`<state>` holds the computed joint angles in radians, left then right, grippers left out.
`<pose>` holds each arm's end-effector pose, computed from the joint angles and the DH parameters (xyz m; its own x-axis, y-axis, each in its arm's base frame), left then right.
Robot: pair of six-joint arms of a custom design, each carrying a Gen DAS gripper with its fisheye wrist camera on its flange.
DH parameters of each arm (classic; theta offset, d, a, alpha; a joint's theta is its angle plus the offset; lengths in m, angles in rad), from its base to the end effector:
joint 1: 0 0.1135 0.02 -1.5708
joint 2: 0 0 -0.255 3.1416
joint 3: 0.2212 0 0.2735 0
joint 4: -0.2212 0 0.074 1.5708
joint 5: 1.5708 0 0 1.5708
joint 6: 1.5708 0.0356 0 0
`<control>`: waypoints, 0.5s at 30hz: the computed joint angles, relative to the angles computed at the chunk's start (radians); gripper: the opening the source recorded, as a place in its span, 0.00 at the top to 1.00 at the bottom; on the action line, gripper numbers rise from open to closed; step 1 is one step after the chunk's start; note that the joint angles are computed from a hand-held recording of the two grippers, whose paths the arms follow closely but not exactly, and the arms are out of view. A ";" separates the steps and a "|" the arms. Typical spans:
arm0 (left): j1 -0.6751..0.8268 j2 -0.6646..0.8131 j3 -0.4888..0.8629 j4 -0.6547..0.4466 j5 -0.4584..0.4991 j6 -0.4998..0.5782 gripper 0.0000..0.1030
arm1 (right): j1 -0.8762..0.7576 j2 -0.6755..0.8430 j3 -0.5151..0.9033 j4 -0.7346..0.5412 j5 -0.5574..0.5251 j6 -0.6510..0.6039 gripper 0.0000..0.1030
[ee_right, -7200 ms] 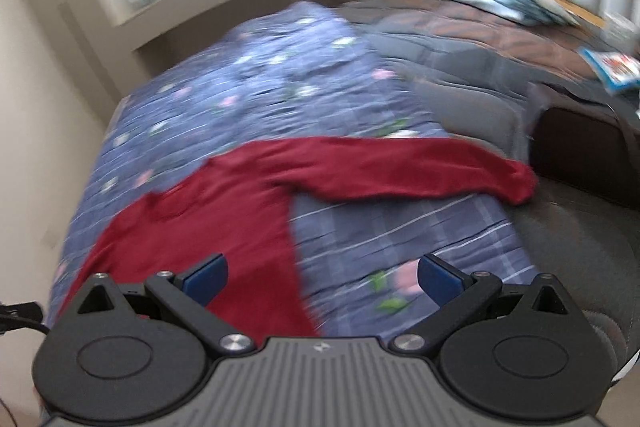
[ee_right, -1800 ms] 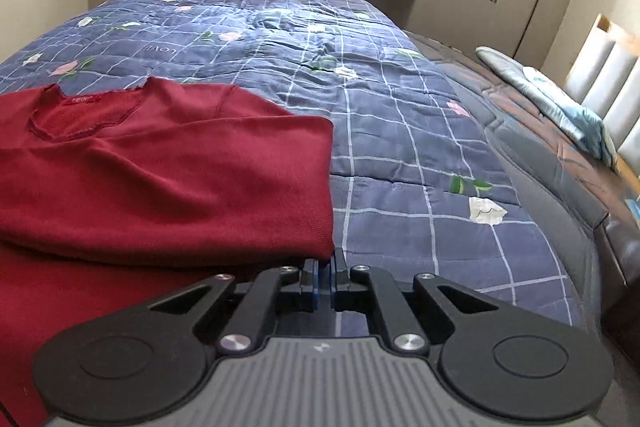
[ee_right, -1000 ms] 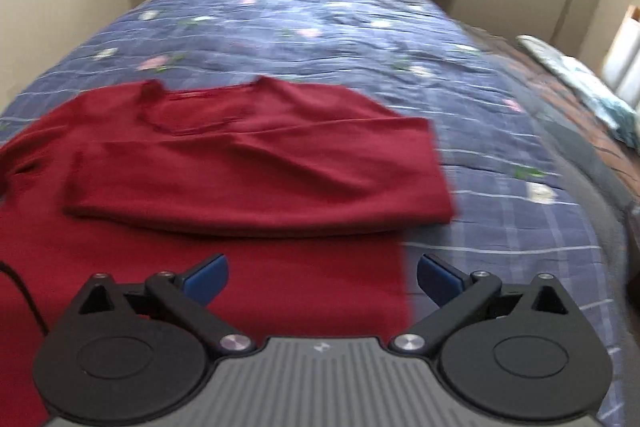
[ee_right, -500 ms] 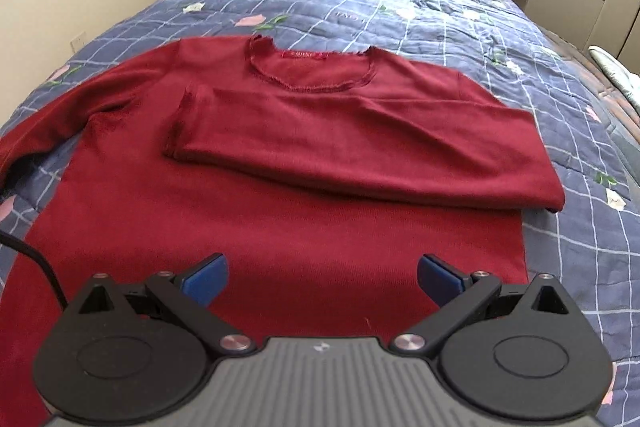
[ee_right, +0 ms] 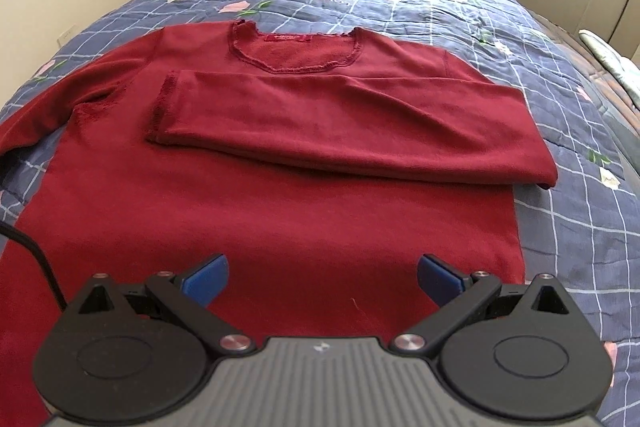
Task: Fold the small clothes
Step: 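Grasp the other sleeve cuff with the left gripper and lift it, then fold the held sleeve across the body with the left gripper, release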
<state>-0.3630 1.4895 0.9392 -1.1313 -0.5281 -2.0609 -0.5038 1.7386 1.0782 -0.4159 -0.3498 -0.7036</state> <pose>0.2368 -0.0708 0.1752 0.1208 -0.8611 -0.4939 -0.9886 -0.0594 -0.1382 0.3221 -0.1637 0.1540 -0.7890 -0.2590 -0.5570 -0.2615 0.9621 -0.0770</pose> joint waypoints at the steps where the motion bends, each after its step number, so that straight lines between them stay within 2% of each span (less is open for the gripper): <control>1: -0.009 -0.003 0.016 -0.013 -0.027 0.004 0.95 | -0.003 -0.001 0.001 0.001 -0.004 0.004 0.00; 6: -0.056 0.005 0.157 -0.091 -0.201 0.067 0.95 | -0.015 0.000 0.015 0.003 -0.025 0.027 0.00; 9: -0.064 0.011 0.259 -0.061 -0.329 0.199 0.95 | -0.030 -0.004 0.024 0.009 -0.048 0.047 0.00; 12: -0.079 0.030 0.357 0.047 -0.440 0.403 0.95 | -0.047 -0.006 0.033 0.026 -0.068 0.077 0.00; 15: -0.103 0.037 0.415 0.302 -0.487 0.718 0.95 | -0.068 0.002 0.051 0.038 -0.078 0.101 0.00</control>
